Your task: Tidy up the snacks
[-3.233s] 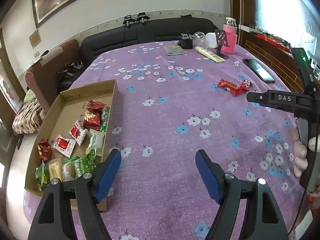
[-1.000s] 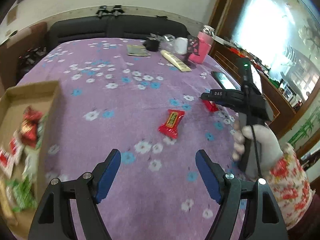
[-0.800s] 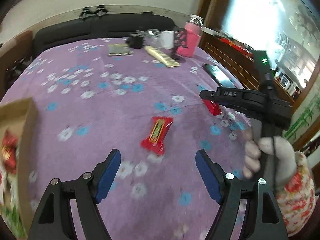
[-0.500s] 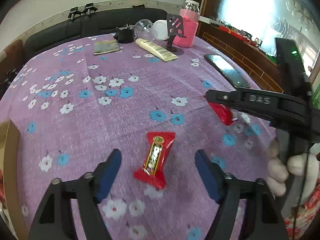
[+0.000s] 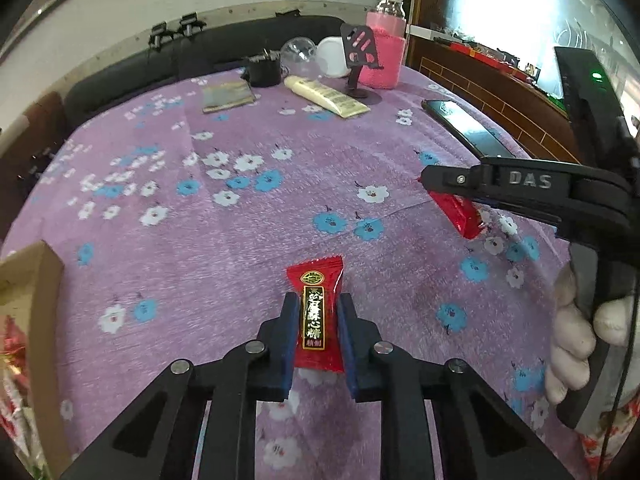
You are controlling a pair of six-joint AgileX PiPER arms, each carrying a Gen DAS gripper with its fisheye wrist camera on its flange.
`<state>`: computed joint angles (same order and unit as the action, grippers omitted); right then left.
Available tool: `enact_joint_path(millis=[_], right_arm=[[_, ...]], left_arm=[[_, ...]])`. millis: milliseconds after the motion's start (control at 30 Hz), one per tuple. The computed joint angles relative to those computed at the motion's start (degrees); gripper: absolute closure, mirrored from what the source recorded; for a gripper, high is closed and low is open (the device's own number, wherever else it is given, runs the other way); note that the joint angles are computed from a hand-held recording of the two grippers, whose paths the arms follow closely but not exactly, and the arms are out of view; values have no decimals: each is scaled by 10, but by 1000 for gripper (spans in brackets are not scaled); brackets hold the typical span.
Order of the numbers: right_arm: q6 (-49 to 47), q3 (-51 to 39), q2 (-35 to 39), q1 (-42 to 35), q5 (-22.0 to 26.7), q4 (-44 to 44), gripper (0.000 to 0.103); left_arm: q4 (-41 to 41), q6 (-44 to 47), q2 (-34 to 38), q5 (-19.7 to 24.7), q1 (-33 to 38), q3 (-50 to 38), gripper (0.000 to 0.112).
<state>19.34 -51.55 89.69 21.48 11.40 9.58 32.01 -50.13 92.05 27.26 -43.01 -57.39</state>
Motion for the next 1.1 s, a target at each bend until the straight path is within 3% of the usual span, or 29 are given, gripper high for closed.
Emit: enact_joint_path(millis=[267,500,600,633,667,733,800,933,1000,1067,1100], right_arm=[[75,3,-2,15,-4,-79,82],[234,4,1,40,0,-235,82],[273,4,0,48,3,-269,82],[299,6,-3,53,4,-295,82],[316,6,-5,56,5,-315,82],[325,6,-6,59,4,-330,82],[263,3,-1,53,1,-274,82],[128,-1,7,39,0,-144,82],[69,-2,8,31,1,-86,82],[44,-3,8,27,2,-61,82],[41,-4,9,26,3,-58,82]], left_arm=[[54,-78,-96,11,-22,61,95],[37,-95,-154,5,-11,103,95],[-33,-34,-136,-48,23,108,69],[-31,-33,-124,-57,24,104,51],[-15,-49,-117,-58,18,101,42],[-1,-57,-88,-65,17,85,39],[-30,-24,-62,-76,24,70,38],[-61,19,-9,-70,30,31,38],[-82,47,6,-73,33,21,45],[-97,69,20,-64,32,10,84],[-82,61,26,-55,28,3,86]])
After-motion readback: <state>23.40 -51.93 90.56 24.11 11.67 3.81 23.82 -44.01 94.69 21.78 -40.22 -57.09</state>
